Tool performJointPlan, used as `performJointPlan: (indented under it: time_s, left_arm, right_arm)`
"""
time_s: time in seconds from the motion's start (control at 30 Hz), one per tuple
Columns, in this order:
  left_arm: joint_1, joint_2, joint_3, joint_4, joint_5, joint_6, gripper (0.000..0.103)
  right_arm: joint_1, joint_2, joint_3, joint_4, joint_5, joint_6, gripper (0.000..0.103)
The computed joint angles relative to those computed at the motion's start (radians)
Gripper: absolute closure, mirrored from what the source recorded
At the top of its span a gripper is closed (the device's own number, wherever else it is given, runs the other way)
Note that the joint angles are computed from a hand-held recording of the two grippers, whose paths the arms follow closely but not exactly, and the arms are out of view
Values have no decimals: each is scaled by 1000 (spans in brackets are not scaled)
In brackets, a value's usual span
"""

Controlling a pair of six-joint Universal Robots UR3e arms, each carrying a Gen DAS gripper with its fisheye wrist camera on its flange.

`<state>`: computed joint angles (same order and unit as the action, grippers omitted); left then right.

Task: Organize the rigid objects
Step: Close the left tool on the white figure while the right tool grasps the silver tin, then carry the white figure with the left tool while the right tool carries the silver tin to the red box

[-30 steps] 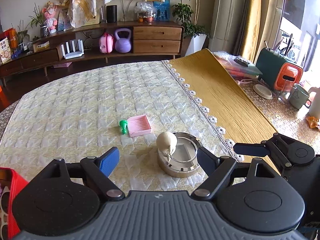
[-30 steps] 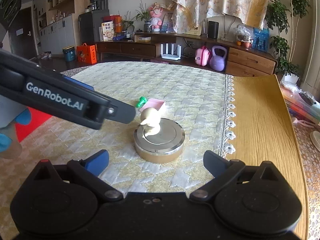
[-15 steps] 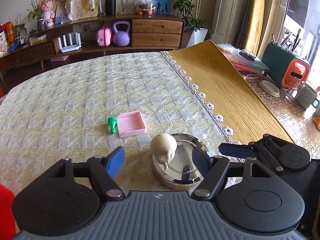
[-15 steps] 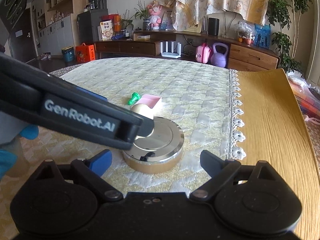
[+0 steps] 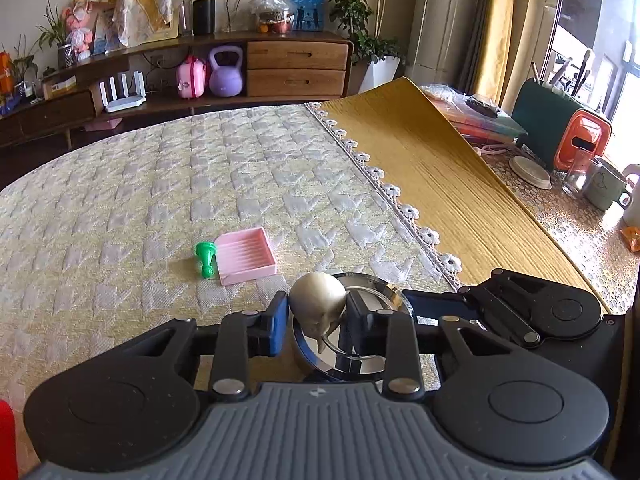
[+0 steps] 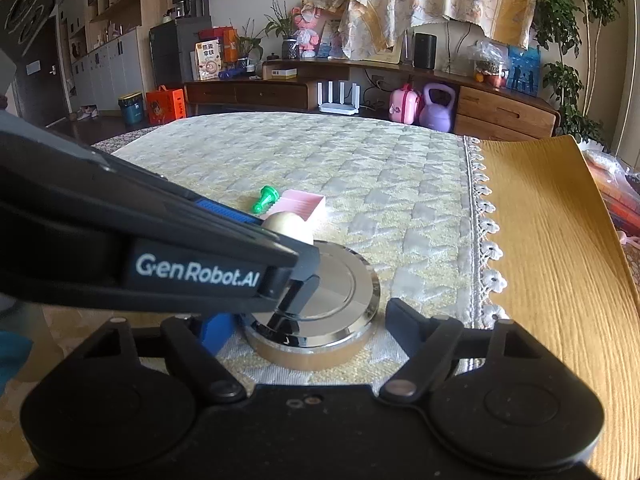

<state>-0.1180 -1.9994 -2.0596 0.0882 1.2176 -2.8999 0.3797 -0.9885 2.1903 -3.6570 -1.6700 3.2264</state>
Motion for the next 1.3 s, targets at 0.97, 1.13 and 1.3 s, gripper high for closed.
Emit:
performJointPlan:
  time_s: [0.97, 1.13, 1.3]
  left_arm:
    - [357, 634, -256, -477, -220, 156, 73]
    - [502, 849, -276, -743, -286, 268, 73]
    - [705, 1072, -267, -1093, -366, 456, 73]
  right_arm:
    - [202, -277, -3, 262, -158, 131, 28]
    - [278, -324, -54, 355, -191, 175, 28]
    - [368, -334, -145, 462, -236, 218, 28]
